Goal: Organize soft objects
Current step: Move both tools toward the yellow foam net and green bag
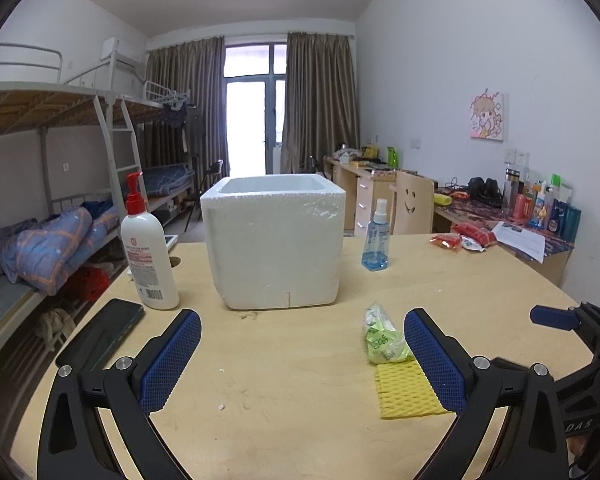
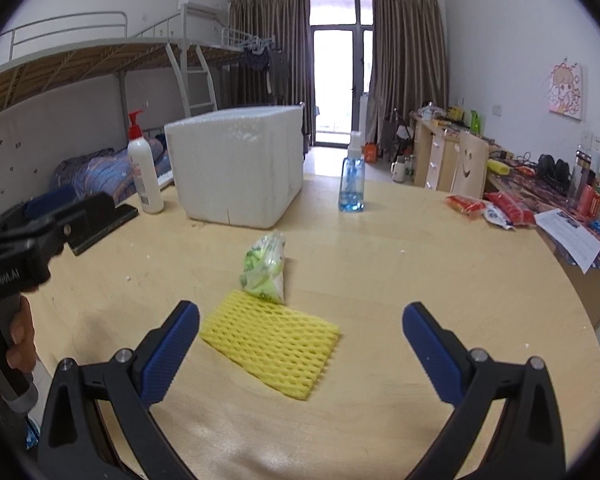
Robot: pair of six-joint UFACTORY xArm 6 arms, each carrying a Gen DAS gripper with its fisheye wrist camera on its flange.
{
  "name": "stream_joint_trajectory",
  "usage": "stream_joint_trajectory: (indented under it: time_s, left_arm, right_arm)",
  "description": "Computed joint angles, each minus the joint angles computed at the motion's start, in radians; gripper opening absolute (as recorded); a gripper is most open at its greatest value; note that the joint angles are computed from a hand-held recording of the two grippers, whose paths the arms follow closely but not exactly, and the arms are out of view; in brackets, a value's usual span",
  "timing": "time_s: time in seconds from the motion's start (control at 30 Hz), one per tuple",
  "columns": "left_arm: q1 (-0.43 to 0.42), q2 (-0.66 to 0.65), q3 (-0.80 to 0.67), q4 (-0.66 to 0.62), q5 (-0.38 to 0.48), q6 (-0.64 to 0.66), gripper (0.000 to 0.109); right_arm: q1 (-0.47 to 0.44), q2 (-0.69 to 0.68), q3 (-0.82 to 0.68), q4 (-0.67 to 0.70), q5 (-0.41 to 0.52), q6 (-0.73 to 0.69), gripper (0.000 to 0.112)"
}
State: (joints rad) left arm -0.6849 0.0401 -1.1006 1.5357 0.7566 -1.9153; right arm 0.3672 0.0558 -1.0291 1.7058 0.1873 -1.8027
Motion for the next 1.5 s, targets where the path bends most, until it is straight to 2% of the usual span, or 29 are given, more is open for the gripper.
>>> stream_joint_trajectory:
  time_s: [0.43, 0.6, 0.73, 0.93, 1.17, 1.5]
  left_arm:
    - [0.062, 0.048, -0.049, -0.048, -0.074, 0.050, 0.102]
    - [0.083, 0.087, -0.088, -0.083, -0.111, 0.096, 0.102]
    - [0.093, 0.113, -0.118, -0.105, -0.129, 0.132, 0.102]
    - [0.109, 0.144, -0.154, -0.138, -0.160, 0.169, 0.102]
    - [0.116, 0.171, -0.184, -0.167, -0.169, 0.194, 0.102]
    - [0.133, 0.205, -0.218, -0.229, -0.207, 0.247, 0.102]
  right_arm:
    - [-0.010, 0.065, -0.011, -0.365, 0.054, 0.295, 0.103]
    - [-0.024, 0.100, -0.028, -0.545, 0.078, 0.456, 0.102]
    - [-0.027, 0.122, -0.040, -0.662, 0.092, 0.540, 0.091]
    - [-0.033, 0.143, -0.058, -0.727, 0.106, 0.574, 0.088]
    - [-0.040, 0.170, -0.073, -0.835, 0.133, 0.633, 0.074]
    - [-0.072, 0.191, -0.120, -0.847, 0.253, 0.607, 0.074]
